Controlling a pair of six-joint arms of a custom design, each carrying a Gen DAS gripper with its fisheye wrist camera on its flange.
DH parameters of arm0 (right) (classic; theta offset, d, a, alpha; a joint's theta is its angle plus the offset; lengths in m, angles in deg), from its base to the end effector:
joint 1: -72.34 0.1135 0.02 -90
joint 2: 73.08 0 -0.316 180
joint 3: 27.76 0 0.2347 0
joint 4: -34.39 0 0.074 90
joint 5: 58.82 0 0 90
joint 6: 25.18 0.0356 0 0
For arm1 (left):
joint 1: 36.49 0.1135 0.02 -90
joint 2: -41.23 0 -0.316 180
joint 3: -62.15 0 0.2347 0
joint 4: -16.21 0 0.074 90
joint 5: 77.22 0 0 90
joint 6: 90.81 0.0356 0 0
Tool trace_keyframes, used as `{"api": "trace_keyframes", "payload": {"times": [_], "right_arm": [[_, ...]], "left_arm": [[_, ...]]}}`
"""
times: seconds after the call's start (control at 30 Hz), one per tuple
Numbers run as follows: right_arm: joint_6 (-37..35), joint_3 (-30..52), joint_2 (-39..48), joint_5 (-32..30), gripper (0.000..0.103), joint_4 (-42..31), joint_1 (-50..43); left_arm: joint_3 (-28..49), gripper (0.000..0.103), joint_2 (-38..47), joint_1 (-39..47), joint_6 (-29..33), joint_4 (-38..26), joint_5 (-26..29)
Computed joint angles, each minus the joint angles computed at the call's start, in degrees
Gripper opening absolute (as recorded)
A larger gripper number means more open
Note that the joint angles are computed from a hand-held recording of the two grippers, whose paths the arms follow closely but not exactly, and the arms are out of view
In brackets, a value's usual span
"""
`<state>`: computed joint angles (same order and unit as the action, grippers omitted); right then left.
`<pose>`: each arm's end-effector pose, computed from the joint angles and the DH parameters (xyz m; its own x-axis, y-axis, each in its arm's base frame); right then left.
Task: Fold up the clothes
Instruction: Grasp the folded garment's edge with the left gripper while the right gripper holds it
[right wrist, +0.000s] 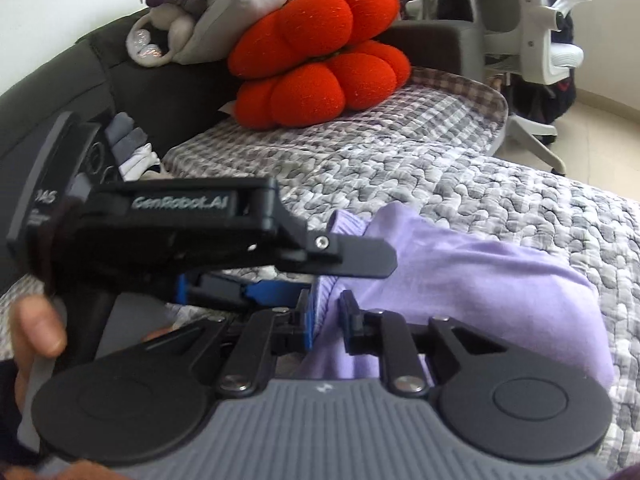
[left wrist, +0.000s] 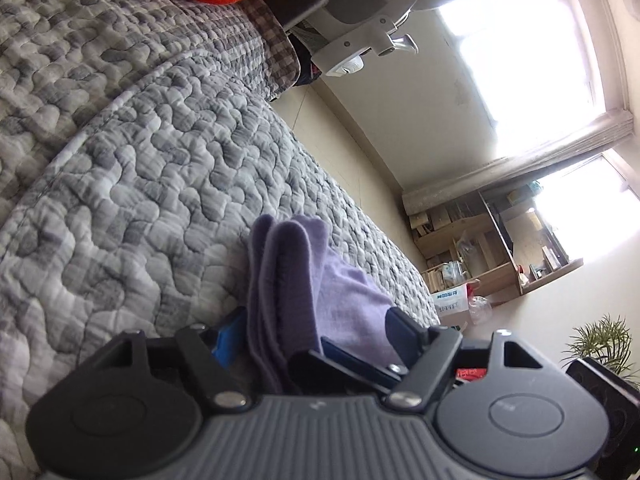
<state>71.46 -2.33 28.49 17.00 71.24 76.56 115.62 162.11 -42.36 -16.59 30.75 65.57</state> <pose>0.2223 0.0252 0.1265 -0.6574 0.0639 -0.7508 -0.1857 0.9519 0.2436 0.3254 -0.0620 0.0919 -0.9101 -0.0718 -0.4082 0.3040 0.5538 -0.7752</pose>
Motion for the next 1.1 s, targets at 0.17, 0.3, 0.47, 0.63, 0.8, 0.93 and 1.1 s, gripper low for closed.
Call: {"api": "trace_keyframes", "payload": {"times": [0.17, 0.3, 0.47, 0.63, 0.8, 0.93, 1.1], "right_arm": [[-2.8, 0.4, -3.1, -7.9, 0.022, -5.8, -4.7], [-5.9, 1.1, -5.9, -7.6, 0.023, -11.5, -8.0], [-4.6, -0.5, -8.4, -10.3, 0.028, -11.6, -19.6], [2.0, -0.2, -5.5, -10.3, 0.036, -10.7, -29.3], [4.4, 1.3, -0.5, -14.7, 0.037, -11.2, -33.1], [9.1, 1.3, 5.8, -21.4, 0.039, -4.5, -33.7], [18.0, 3.1, 12.3, -25.4, 0.040, 3.5, -34.2]], "left_arm": [[-2.9, 0.070, -1.1, -2.1, 1.7, 4.7, -4.1], [-3.4, 0.062, -1.6, -3.2, 1.9, 5.6, -7.1], [-3.1, 0.054, -2.4, -4.1, 2.7, 4.5, -10.0], [-4.6, 0.054, -4.3, -6.7, 3.8, 5.0, -15.4], [-5.1, 0.053, -6.0, -10.0, 5.2, 4.3, -21.5], [-4.8, 0.043, -6.7, -11.7, 6.1, 3.4, -25.6], [-4.8, 0.028, -7.1, -11.9, 6.7, 2.4, -27.3]]}}
